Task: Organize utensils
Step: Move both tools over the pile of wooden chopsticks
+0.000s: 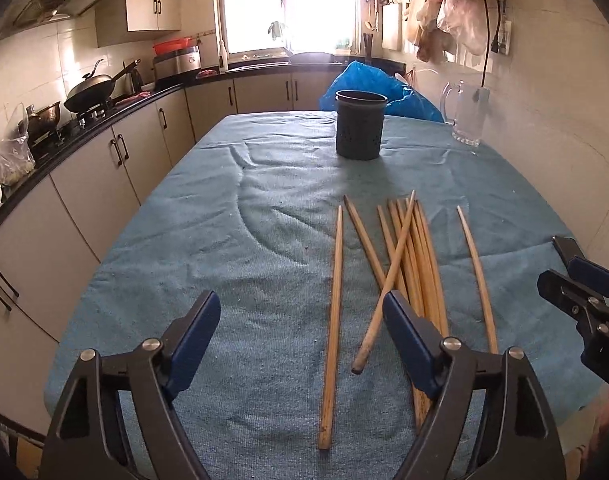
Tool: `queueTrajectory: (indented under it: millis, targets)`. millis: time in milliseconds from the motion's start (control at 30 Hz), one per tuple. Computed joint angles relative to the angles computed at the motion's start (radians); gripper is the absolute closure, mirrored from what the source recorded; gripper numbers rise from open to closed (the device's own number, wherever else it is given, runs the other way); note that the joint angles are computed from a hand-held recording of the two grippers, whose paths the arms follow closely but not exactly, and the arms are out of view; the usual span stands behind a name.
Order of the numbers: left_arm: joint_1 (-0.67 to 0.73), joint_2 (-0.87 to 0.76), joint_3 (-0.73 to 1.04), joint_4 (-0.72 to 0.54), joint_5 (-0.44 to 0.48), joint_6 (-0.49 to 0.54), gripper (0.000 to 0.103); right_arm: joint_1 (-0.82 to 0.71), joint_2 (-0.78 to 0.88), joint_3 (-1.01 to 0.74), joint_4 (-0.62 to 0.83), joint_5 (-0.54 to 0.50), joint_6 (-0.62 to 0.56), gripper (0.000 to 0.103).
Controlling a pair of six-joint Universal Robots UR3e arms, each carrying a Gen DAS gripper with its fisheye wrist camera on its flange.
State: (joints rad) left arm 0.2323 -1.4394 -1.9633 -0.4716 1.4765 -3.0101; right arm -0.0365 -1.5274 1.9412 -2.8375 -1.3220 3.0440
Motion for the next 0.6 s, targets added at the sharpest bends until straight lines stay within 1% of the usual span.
queueTrajectory:
  millis: [600]
  targets:
    - [-0.005,-0.011,-0.002,0.001,0.033,0.002,0.02,-0.002,0.021,-0.011,0.035,0.034,-0.001,0.04]
